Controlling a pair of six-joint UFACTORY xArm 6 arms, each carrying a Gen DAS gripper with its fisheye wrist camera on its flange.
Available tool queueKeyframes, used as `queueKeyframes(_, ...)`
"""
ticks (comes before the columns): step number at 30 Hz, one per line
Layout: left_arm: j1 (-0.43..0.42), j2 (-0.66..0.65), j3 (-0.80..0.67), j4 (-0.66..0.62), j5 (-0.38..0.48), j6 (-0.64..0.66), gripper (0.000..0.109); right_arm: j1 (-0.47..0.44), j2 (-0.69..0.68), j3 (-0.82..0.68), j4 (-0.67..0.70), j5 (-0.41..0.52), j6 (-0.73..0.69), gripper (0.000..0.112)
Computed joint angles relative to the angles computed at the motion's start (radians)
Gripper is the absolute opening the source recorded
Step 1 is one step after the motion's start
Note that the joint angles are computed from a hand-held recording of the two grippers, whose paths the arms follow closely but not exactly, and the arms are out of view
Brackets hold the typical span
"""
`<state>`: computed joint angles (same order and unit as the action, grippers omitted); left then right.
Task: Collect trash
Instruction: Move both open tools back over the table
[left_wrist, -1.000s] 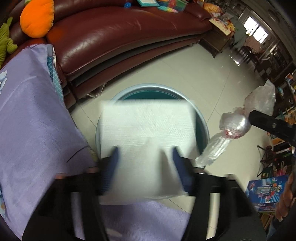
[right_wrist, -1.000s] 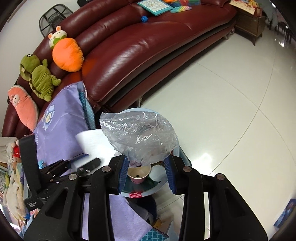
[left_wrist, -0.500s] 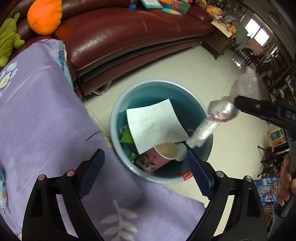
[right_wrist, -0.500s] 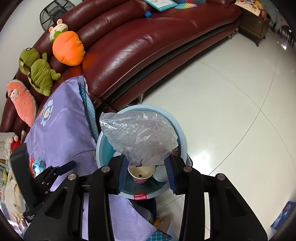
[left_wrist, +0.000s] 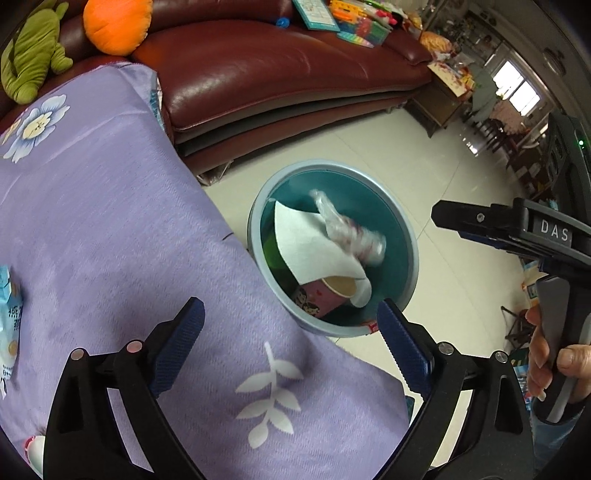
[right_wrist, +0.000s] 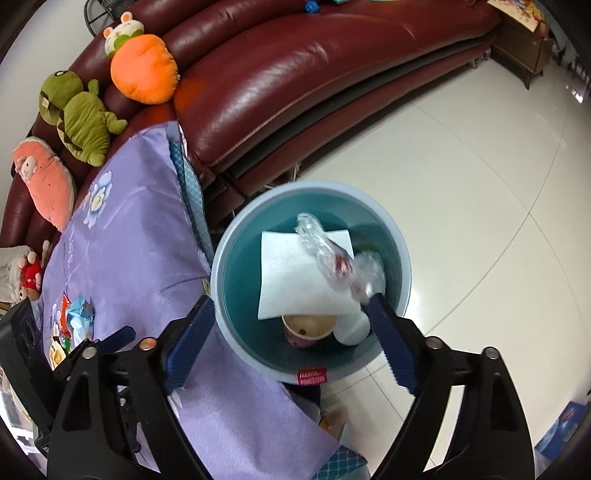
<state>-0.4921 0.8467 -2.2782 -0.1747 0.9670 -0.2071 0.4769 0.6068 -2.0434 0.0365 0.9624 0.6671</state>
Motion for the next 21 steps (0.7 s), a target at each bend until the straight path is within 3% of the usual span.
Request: queueKeyframes(21,0.010,-0.436,0.631,-0.005,-0.300,-0.009,0.094,0.144,0.011,-0.105,-0.092,0.129,-0.034,0.084)
